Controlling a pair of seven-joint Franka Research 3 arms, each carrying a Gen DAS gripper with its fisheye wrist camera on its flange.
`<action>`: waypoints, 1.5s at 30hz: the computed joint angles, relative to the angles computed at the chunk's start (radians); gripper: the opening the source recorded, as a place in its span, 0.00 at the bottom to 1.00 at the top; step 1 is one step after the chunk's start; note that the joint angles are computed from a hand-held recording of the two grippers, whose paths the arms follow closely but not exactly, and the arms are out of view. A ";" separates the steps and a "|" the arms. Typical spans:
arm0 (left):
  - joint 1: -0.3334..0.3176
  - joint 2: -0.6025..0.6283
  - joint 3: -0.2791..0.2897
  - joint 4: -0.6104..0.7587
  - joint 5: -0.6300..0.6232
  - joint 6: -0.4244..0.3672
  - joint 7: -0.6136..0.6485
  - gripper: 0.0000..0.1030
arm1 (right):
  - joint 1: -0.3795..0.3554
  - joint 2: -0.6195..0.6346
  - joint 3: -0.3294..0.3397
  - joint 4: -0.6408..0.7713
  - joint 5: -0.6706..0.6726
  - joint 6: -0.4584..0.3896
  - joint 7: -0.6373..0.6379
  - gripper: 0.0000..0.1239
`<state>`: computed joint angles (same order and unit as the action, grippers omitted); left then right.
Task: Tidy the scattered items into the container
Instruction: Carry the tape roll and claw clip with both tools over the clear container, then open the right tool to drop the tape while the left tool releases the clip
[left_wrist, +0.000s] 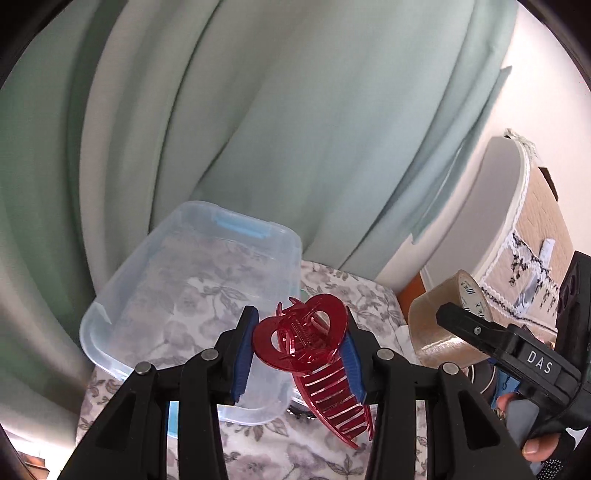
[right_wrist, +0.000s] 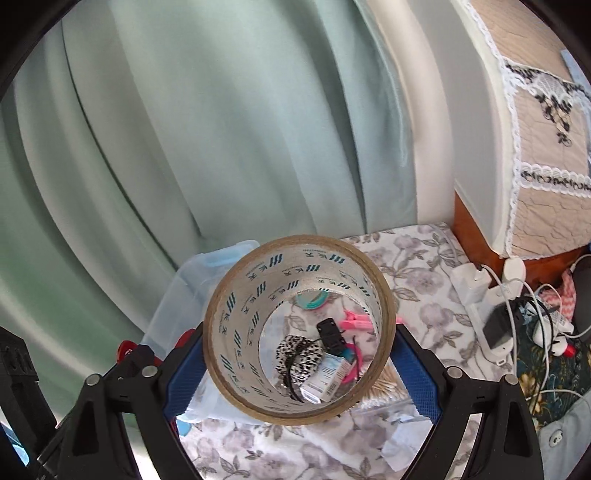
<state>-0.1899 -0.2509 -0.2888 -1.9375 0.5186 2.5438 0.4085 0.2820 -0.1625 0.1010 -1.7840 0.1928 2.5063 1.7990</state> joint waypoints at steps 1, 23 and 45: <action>0.006 -0.020 0.005 -0.020 0.004 0.000 -0.011 0.43 | 0.007 0.010 0.005 0.014 0.003 -0.003 -0.009 0.76; 0.111 -0.130 0.056 -0.209 -0.044 -0.013 -0.078 0.43 | 0.168 0.318 0.038 0.353 -0.029 -0.186 -0.083 0.73; 0.104 -0.085 0.061 -0.180 -0.083 -0.013 -0.025 0.59 | 0.197 0.375 0.021 0.420 -0.059 -0.214 -0.095 0.70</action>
<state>-0.0861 -0.3357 -0.2280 -2.1172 0.4361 2.5304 0.3839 0.4787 0.2123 0.1216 -1.3639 0.1342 2.2921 1.7037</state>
